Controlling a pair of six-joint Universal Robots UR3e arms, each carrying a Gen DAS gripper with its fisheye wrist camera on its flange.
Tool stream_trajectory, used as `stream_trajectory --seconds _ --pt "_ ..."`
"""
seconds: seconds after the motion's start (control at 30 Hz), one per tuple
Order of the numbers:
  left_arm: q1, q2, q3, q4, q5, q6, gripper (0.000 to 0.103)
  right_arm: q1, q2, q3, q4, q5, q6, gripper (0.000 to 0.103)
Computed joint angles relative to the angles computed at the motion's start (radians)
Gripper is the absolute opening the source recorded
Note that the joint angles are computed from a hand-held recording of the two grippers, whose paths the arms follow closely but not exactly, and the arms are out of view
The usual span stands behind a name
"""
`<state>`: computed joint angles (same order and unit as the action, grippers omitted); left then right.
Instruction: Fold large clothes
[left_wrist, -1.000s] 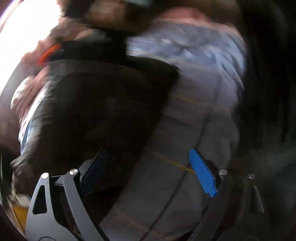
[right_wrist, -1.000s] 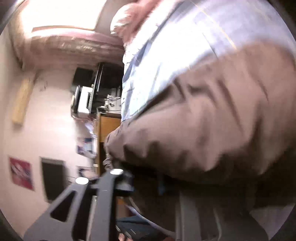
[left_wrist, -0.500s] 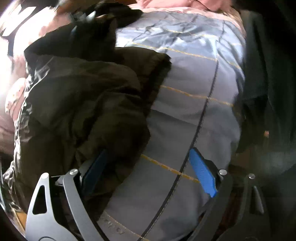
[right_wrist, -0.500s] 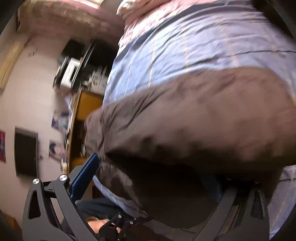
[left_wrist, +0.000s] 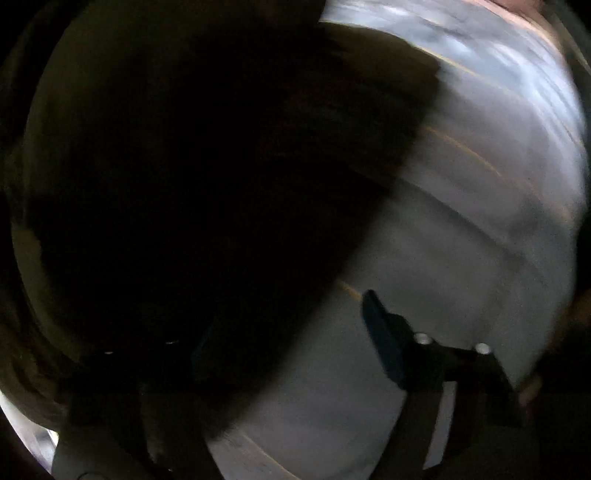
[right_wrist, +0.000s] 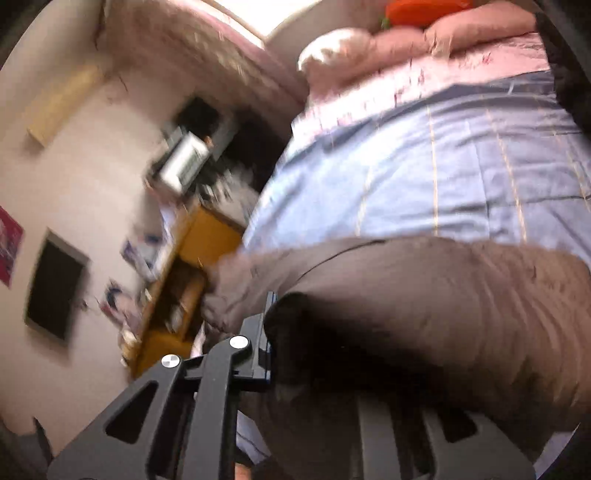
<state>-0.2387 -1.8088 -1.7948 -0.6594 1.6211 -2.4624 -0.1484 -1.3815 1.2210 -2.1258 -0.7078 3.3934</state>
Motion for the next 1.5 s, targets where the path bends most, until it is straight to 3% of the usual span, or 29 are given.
stream_trajectory --seconds 0.13,0.17,0.3,0.37,0.4,0.47,0.5,0.6,0.7,0.77,0.83,0.9,0.97,1.03,1.1,1.13,1.17,1.23,1.33,1.37,1.43,1.5 --pt "0.092 -0.185 0.388 -0.119 -0.034 -0.287 0.055 -0.051 -0.011 0.089 -0.237 0.100 0.112 0.015" --pt "0.093 -0.230 0.457 -0.116 -0.008 -0.331 0.054 -0.058 -0.007 0.110 -0.312 0.125 0.146 0.015" --pt "0.075 -0.329 0.566 -0.143 0.063 -0.421 0.055 -0.076 0.004 0.118 -0.317 0.095 0.145 0.013" --pt "0.064 -0.294 0.516 -0.179 0.054 -0.382 0.062 -0.094 0.013 0.155 -0.330 0.108 0.159 0.013" --pt "0.063 -0.244 0.453 -0.174 0.028 -0.349 0.072 -0.103 0.010 0.181 -0.333 0.100 0.155 0.012" --pt "0.074 -0.124 0.321 -0.178 -0.041 -0.276 0.082 -0.111 -0.003 0.209 -0.314 0.106 0.127 0.011" --pt "0.089 -0.052 0.259 -0.204 -0.085 -0.230 0.083 -0.115 -0.016 0.216 -0.288 0.119 0.107 0.011" --pt "0.198 0.190 0.119 -0.322 -0.260 -0.061 0.083 -0.086 -0.087 0.200 -0.104 0.095 -0.056 0.010" --pt "0.424 0.396 0.093 -0.478 -0.533 0.131 0.086 -0.047 -0.196 0.228 0.085 0.049 -0.226 0.009" --pt "0.565 0.442 0.130 -0.479 -0.648 0.125 0.093 -0.001 -0.248 0.240 0.204 -0.009 -0.324 0.009" --pt "0.642 0.387 0.238 -0.451 -0.677 0.014 0.093 0.052 -0.281 0.268 0.281 -0.088 -0.404 0.009" --pt "0.641 0.297 0.358 -0.412 -0.626 -0.104 0.093 0.120 -0.312 0.321 0.339 -0.193 -0.444 0.009" --pt "0.569 0.157 0.529 -0.387 -0.477 -0.189 0.093 0.192 -0.331 0.394 0.356 -0.308 -0.435 0.009" --pt "0.510 0.032 0.648 -0.388 -0.358 -0.203 0.094 0.247 -0.329 0.439 0.342 -0.400 -0.410 0.009" --pt "0.463 -0.103 0.735 -0.389 -0.235 -0.172 0.094 0.253 -0.347 0.478 0.325 -0.429 -0.370 0.011" --pt "0.459 -0.156 0.772 -0.392 -0.191 -0.158 0.094 0.252 -0.372 0.494 0.312 -0.455 -0.339 0.024" --pt "0.447 -0.196 0.767 -0.392 -0.112 -0.158 0.093 0.266 -0.402 0.503 0.299 -0.511 -0.295 0.057" --pt "0.434 -0.255 0.808 -0.436 -0.052 -0.160 0.093 0.268 -0.475 0.541 0.300 -0.518 -0.268 0.100" --pt "0.467 -0.221 0.749 -0.443 -0.081 -0.159 0.093 0.244 -0.508 0.590 0.413 -0.262 -0.369 0.101" --pt "0.480 -0.231 0.770 -0.465 -0.097 -0.171 0.093 0.304 -0.451 0.584 0.385 -0.239 -0.374 0.101" --pt "0.481 -0.245 0.806 -0.505 -0.111 -0.188 0.093 0.466 -0.287 0.517 0.258 -0.335 -0.297 0.100" --pt "0.459 -0.261 0.828 -0.513 -0.096 -0.217 0.093 0.630 -0.112 0.414 0.142 -0.541 -0.217 0.098"
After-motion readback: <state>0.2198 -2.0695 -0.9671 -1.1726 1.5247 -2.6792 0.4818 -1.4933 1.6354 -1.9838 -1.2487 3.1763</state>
